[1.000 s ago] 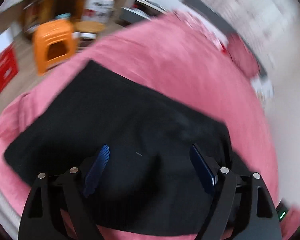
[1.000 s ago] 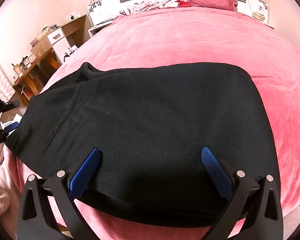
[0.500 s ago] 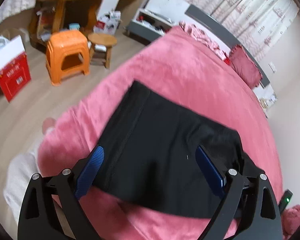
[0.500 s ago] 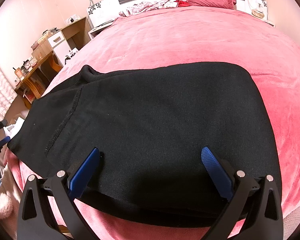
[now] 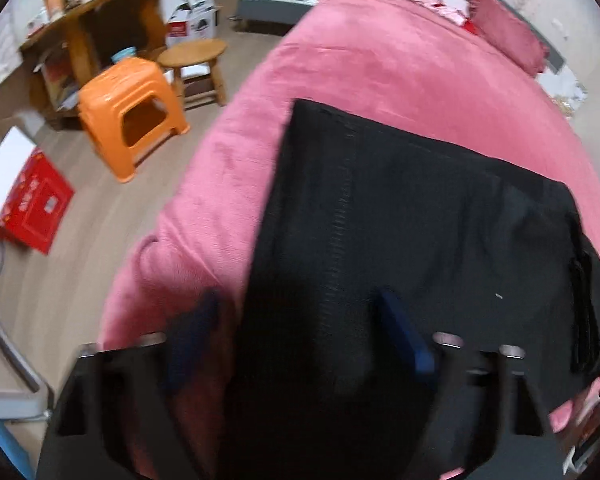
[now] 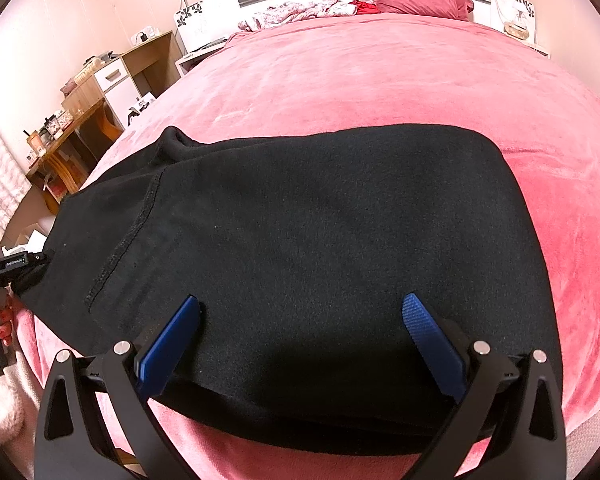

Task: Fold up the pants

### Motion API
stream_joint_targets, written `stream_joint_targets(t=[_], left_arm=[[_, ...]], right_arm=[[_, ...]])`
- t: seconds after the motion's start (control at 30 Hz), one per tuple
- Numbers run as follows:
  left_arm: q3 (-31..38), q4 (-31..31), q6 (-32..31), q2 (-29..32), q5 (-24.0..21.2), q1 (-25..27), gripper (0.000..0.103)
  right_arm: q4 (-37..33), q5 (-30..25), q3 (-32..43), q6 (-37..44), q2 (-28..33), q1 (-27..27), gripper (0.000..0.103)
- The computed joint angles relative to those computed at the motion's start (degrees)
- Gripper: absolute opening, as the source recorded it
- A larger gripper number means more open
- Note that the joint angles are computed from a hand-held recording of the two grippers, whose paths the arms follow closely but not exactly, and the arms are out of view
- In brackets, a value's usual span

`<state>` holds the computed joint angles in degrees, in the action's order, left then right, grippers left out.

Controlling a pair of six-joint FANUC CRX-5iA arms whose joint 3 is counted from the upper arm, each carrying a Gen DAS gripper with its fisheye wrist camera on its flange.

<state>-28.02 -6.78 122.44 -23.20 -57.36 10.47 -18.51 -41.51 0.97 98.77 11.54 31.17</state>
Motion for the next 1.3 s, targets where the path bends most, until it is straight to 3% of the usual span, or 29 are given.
stream_joint_targets(t=[0.07, 0.13, 0.17, 0.23, 0.5, 0.7, 0.77, 0.8, 0.9, 1.03, 1.13, 1.23, 1.3], left_arm=[[-0.77, 0.25, 0.65, -1.38, 1.01, -0.36, 0.045], [-1.60, 1.11, 1.91, -2.84, 1.88, 0.22, 0.019], [-2.80, 3.32, 1.18, -4.13, 3.00, 1.57, 0.017], [-4.75, 6.98, 0.61, -6.95, 5.36, 4.09, 0.015], [-0.24, 6.05, 5.04, -8.46, 12.18, -3.50, 0.014], [7.99, 4.10, 4.02, -2.74, 15.94, -12.33, 0.012], [10.90, 3.96, 2.77, -0.43, 17.48, -15.10, 0.009], [11.93, 4.66, 1.46, 0.67, 18.76, -16.15, 0.002], [14.63, 7.35, -3.52, 4.37, 22.47, -19.21, 0.000], [19.96, 9.57, -10.52, 11.80, 22.14, -23.31, 0.000], [19.83, 15.69, -13.92, 15.57, 23.50, -23.94, 0.000], [19.72, 14.05, -10.99, 16.66, 23.21, -24.45, 0.000], [20.82, 9.25, -5.65, 16.49, 19.87, -24.47, 0.000]], right_arm=[[0.47, 0.10, -0.10, -0.24, 0.02, 0.14, 0.101], [0.37, 0.06, 0.03, -0.13, 0.12, 0.06, 0.101], [0.16, -0.01, 0.11, 0.00, 0.14, -0.05, 0.101], [0.08, 0.03, -0.01, -0.19, 0.00, 0.01, 0.101], [-0.05, 0.10, -0.03, -0.11, -0.05, -0.04, 0.101], [-6.85, 0.82, 0.38, 2.37, -1.06, -3.20, 0.101], [-8.02, 2.22, -0.13, 0.89, -1.66, -4.23, 0.101], [-9.38, 2.97, -0.28, 0.31, -1.94, -5.19, 0.101], [-13.14, 3.48, -0.11, 0.85, -2.22, -7.27, 0.101], [-14.10, 3.25, 0.13, 1.69, -2.38, -7.89, 0.101], [-17.02, 1.63, 1.16, 3.05, -1.85, -9.54, 0.101], [-19.89, 0.16, 1.94, 4.81, -1.31, -11.23, 0.101], [-19.12, 0.17, 1.88, 4.36, -1.35, -10.94, 0.101]])
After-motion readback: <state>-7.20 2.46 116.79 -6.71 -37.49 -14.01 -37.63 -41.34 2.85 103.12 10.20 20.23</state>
